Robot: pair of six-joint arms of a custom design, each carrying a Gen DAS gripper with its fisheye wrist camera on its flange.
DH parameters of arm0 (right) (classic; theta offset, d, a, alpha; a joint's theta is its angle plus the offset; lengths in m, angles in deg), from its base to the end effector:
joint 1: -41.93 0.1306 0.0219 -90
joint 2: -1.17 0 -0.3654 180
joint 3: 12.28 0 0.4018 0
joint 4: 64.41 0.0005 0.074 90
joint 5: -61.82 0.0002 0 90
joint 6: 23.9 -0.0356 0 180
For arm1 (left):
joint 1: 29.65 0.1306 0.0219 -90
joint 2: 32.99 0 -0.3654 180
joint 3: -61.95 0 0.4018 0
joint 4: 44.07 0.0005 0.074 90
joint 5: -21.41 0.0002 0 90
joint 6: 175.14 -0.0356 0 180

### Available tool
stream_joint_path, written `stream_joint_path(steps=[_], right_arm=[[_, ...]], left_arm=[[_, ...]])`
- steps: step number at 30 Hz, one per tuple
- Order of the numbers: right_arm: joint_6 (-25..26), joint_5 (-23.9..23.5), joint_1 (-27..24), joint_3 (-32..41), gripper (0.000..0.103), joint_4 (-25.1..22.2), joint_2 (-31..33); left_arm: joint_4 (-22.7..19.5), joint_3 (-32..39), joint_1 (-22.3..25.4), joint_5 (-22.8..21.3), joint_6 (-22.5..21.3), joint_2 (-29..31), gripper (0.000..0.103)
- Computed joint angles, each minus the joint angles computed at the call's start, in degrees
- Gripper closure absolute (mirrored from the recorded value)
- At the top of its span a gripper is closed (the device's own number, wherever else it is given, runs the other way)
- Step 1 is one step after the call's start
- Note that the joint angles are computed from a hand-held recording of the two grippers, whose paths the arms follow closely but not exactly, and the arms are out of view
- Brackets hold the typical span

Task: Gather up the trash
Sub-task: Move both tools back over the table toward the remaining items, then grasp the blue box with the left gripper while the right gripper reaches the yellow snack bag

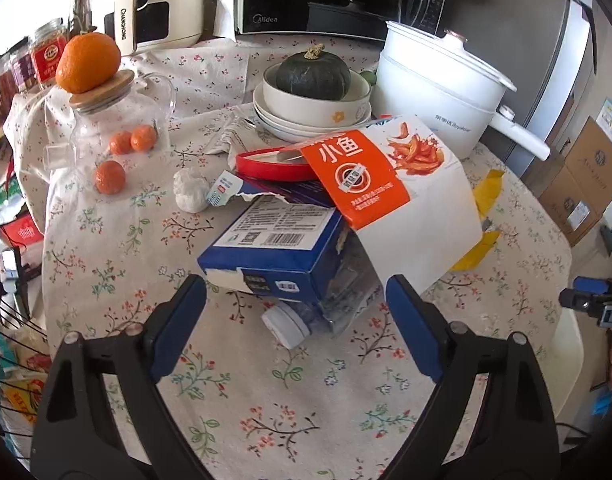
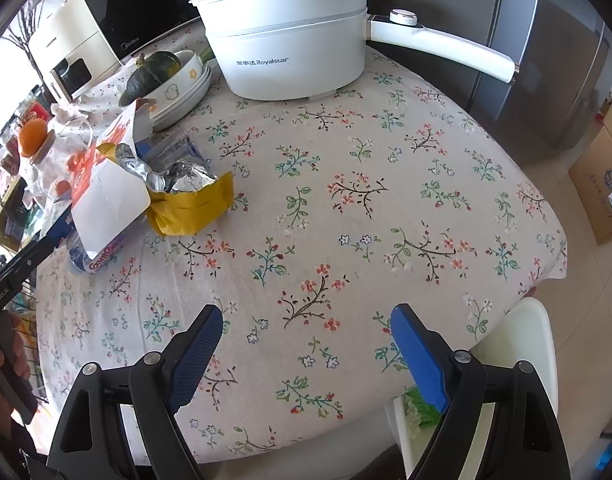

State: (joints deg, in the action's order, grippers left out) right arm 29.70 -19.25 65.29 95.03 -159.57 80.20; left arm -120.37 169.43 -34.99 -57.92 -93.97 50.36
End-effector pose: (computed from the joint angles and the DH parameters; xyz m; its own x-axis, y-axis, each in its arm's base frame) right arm 0.3227 0.1328 0.5792 -0.8788 0.2590 -0.4008 0.2308 0.9658 0.1181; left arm 0.4105 -0.0455 0.5716 -0.7457 0.2212 -0.6285 0.3228 0.9451 -0.0504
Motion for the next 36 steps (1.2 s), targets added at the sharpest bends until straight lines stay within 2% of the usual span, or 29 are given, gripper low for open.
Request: stream_joint_path(steps=[3, 6, 9, 14, 17, 20, 23, 25, 31, 36], right_arm=[[-0.3, -0.1, 0.3, -0.2, 0.016, -0.2, 0.0], [-0.8, -0.6, 0.3, -0.6, 0.016, -0.2, -0.4], [-1.0, -0.8, 0.3, -0.8, 0.016, -0.3, -0.5], [-0.8, -0.8, 0.5, -0.8, 0.016, -0.4, 0.0], [-0.6, -0.7, 0.7, -0.6, 0.016, -0.5, 0.6], [-0.6, -0.5, 1.1, -0.6, 0.016, -0.7, 1.1], [-0.5, -0.3, 1.3, -0.7, 0.016, -0.9, 1.4], [-0.6, -0.3, 1.4, -0.8, 0.016, -0.9, 1.5], [-0.7, -0.3, 1.5, -0.6, 0.016, -0.9, 2.2], [-1.1, -0.3, 2.2, 0.3, 0.016, -0.5, 2.5]], left_arm=[[2.4, -1.5, -0.7, -3.0, -5.6, -0.9, 0.014], [3.1, -2.0, -0.5, -4.3, -9.3, -1.1, 0.014], [2.2, -1.7, 0.4, -5.3, -12.4, -0.7, 0.022], [2.2, -1.8, 1.2, -5.7, -15.5, -0.2, 0.024], [3.7, -3.3, 0.0, -7.3, -17.3, -0.6, 0.025], [5.6, -4.4, -1.4, -8.7, -19.1, -1.0, 0.032], [6.3, -4.3, -2.0, -8.3, -19.7, -0.9, 0.037], [5.9, -3.9, -2.2, -7.4, -19.9, -0.6, 0.05], [7.5, -4.4, -3.2, -8.5, -20.0, -1.6, 0.061], [4.8, -1.1, -2.1, -4.8, -15.3, -1.7, 0.069]])
